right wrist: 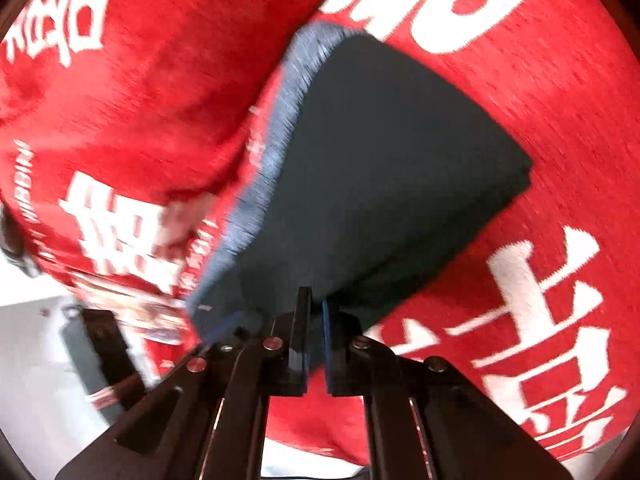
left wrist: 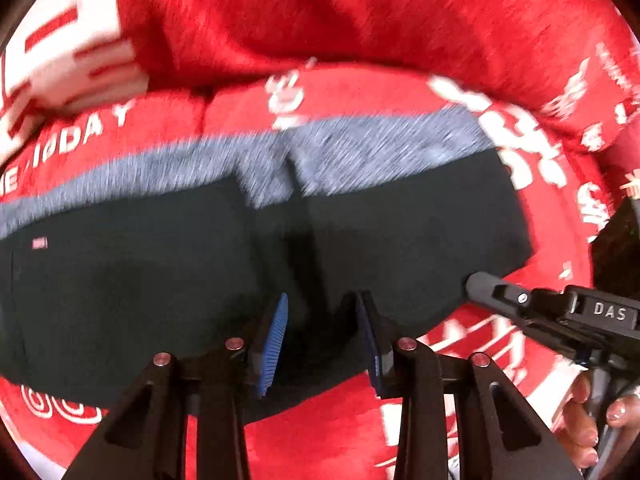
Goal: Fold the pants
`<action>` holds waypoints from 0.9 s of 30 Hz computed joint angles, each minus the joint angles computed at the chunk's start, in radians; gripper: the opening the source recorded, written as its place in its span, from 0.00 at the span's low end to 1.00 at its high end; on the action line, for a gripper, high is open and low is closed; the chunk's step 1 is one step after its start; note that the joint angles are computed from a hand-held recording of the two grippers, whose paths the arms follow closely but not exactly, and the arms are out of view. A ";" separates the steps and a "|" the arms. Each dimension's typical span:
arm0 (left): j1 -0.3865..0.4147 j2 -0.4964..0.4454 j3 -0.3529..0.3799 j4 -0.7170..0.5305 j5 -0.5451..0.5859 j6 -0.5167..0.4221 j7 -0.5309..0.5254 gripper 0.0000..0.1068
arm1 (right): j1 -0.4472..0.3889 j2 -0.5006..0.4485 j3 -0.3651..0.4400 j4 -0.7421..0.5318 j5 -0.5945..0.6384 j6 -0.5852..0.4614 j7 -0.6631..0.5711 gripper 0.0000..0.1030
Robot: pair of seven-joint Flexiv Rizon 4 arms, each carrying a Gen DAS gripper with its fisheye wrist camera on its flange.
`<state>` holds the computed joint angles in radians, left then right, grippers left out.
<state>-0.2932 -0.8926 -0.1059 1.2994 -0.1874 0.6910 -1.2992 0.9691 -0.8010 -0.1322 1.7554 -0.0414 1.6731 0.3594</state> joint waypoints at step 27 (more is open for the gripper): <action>-0.021 -0.009 0.023 0.012 0.037 0.054 -0.070 0.35 | -0.522 -0.013 0.384 -0.051 -0.154 -0.215 -0.460 0.39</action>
